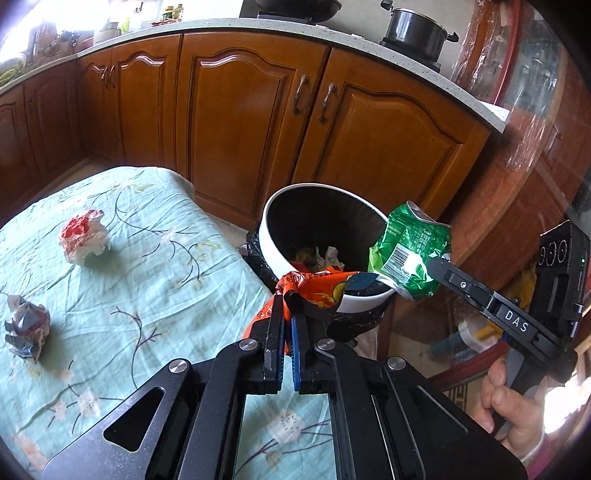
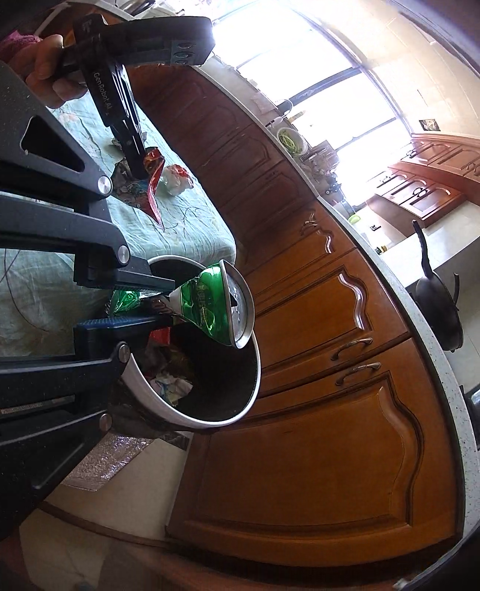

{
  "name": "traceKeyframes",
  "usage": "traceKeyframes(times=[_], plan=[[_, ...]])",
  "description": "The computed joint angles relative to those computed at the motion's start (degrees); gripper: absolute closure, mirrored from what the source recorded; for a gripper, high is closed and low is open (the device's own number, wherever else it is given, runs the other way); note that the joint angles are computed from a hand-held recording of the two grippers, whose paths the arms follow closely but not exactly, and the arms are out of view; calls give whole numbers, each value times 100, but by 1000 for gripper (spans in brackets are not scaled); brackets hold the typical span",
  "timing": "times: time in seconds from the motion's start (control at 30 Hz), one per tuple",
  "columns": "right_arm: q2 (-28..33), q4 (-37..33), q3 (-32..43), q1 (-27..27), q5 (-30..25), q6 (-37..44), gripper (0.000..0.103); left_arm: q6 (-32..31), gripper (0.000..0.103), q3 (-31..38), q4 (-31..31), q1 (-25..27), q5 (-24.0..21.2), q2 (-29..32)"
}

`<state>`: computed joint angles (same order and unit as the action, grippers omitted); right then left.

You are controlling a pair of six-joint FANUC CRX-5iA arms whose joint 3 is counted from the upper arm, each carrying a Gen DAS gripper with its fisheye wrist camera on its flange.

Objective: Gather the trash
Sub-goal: 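Carry the chip bag with the left tool while the right tool carries the green can over the bin, then open both tools to drop the chip bag and green can into the bin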

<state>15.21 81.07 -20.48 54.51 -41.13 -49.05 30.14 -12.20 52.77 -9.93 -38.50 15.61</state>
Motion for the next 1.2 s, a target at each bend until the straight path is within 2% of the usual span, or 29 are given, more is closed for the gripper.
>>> traceKeyframes(times=[0.43, 0.83, 1.03, 1.13, 1.17, 1.2], plan=[[141, -624, 262, -87, -140, 810, 91, 772, 101, 900, -701, -387, 36, 515], [267, -1221, 464, -276, 75, 1466, 91, 1762, 101, 2045, -1621, -610, -251, 1220], [367, -1602, 679, -300, 14, 1929, 91, 1927, 101, 2355, -1817, -691, -379, 1422], [392, -1746, 744, -305, 3, 2062, 91, 2029, 99, 2492, -1935, -710, -415, 1511], [389, -1766, 744, -313, 23, 2060, 88, 2086, 96, 2562, -1979, -712, -486, 1556], [393, -1774, 753, -317, 16, 2038, 86, 2149, 88, 2631, -2013, -710, -561, 1602]])
